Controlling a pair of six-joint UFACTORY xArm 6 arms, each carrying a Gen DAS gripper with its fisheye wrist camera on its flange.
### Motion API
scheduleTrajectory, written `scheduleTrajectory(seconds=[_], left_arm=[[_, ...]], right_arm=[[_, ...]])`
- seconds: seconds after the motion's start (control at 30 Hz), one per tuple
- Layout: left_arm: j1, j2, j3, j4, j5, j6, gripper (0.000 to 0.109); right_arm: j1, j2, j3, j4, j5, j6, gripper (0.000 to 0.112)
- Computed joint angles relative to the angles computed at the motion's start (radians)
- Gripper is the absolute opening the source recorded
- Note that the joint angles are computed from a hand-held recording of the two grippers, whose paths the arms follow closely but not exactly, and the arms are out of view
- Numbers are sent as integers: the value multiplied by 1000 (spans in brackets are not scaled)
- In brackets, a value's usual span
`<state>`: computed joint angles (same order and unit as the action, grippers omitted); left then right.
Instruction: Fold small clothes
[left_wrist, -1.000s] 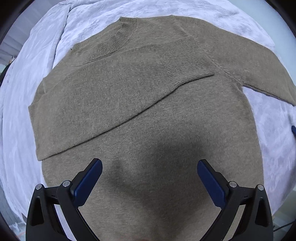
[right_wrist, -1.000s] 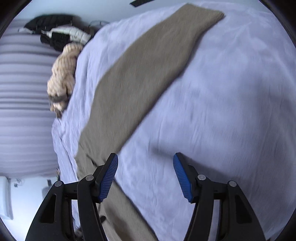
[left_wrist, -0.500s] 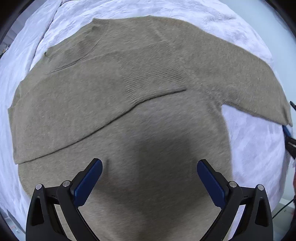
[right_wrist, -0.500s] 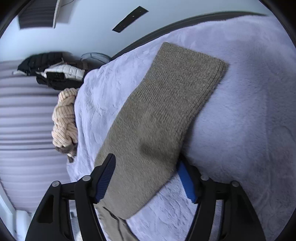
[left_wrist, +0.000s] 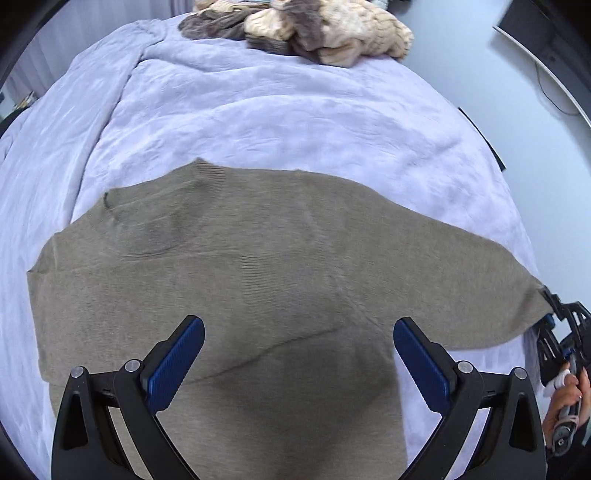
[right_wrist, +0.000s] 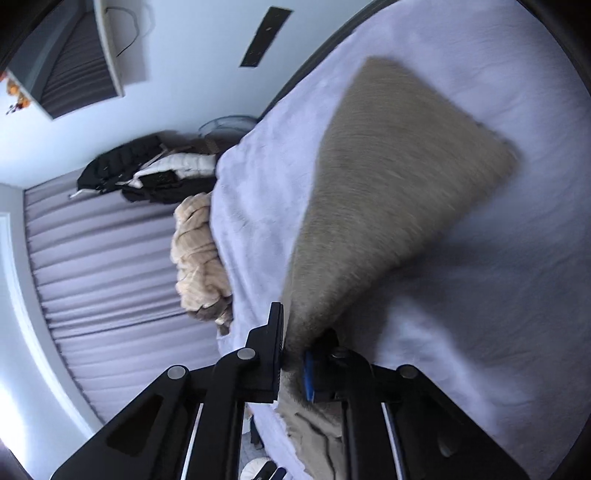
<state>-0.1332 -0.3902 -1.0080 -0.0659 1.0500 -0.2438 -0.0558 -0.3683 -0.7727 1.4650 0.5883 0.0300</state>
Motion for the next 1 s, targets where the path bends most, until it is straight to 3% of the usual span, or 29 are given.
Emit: scheduleTrajectory(seconds=[0.1, 0.27, 0.43, 0.67, 0.8, 0.87, 0.93, 1.0], left_arm=[[38, -112, 79, 11, 47, 2, 103], [186, -174, 124, -36, 134, 78, 103], [326, -200, 177, -70, 103, 172, 103], [521, -220, 219, -135, 119, 286, 103], [638, -233, 236, -190, 139, 384, 103], [692, -235, 242, -224, 149, 443, 103], [746, -222, 236, -294, 176, 511, 103], [799, -199, 218, -397, 227, 573, 103]], right_arm=[[39, 23, -52, 76, 29, -96, 10], [150, 91, -187, 49, 67, -189, 10], [333, 224, -392, -161, 141, -201, 10], [600, 539, -681, -505, 281, -37, 11], [677, 671, -803, -785, 349, 207, 20], [681, 642, -746, -736, 291, 234, 32], [681, 608, -704, -763, 228, 311, 62], [678, 606, -704, -830, 184, 396, 63]])
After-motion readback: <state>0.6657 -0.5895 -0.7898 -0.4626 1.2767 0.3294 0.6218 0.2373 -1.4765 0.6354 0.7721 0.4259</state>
